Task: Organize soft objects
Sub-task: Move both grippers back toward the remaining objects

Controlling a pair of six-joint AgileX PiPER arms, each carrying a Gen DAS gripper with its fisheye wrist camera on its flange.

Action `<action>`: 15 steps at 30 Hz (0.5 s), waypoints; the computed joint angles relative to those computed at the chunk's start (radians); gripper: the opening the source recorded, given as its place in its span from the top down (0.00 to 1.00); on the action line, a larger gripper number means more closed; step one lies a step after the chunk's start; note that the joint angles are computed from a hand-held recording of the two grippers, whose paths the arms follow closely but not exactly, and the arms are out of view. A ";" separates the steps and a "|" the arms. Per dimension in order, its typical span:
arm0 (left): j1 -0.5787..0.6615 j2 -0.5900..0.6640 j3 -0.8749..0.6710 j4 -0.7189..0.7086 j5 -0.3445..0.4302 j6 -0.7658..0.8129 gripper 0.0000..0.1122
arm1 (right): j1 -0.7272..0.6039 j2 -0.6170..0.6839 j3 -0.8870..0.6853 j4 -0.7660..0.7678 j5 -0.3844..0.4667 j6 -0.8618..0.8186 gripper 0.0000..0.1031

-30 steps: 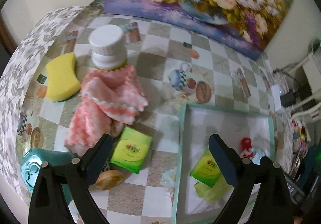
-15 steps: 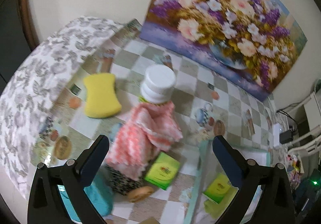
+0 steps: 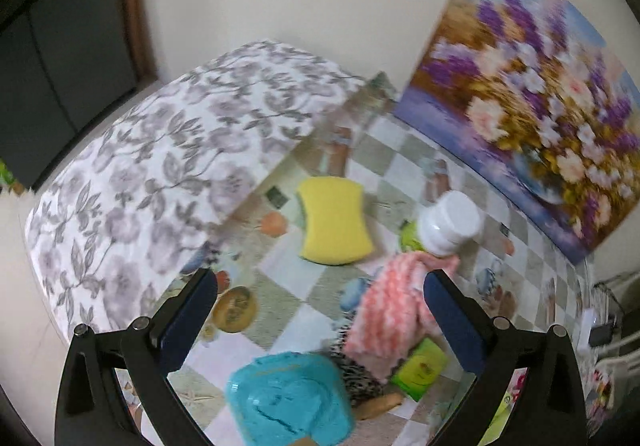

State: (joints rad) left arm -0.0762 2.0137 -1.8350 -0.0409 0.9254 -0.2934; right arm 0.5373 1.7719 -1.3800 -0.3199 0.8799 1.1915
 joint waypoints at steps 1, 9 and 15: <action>0.014 -0.001 0.004 -0.013 -0.004 0.003 0.09 | 0.008 0.014 -0.019 0.003 0.004 -0.008 0.00; 0.057 0.007 0.010 -0.061 -0.026 0.044 0.09 | 0.066 0.175 -0.227 0.051 0.047 -0.103 0.00; 0.057 0.074 -0.058 -0.091 0.046 0.127 0.09 | 0.076 0.274 -0.350 0.094 0.063 -0.140 0.00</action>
State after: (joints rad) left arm -0.0189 2.0877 -1.8928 -0.1316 0.9714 -0.1666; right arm 0.6128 2.0458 -1.7303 -0.2258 0.9425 1.0514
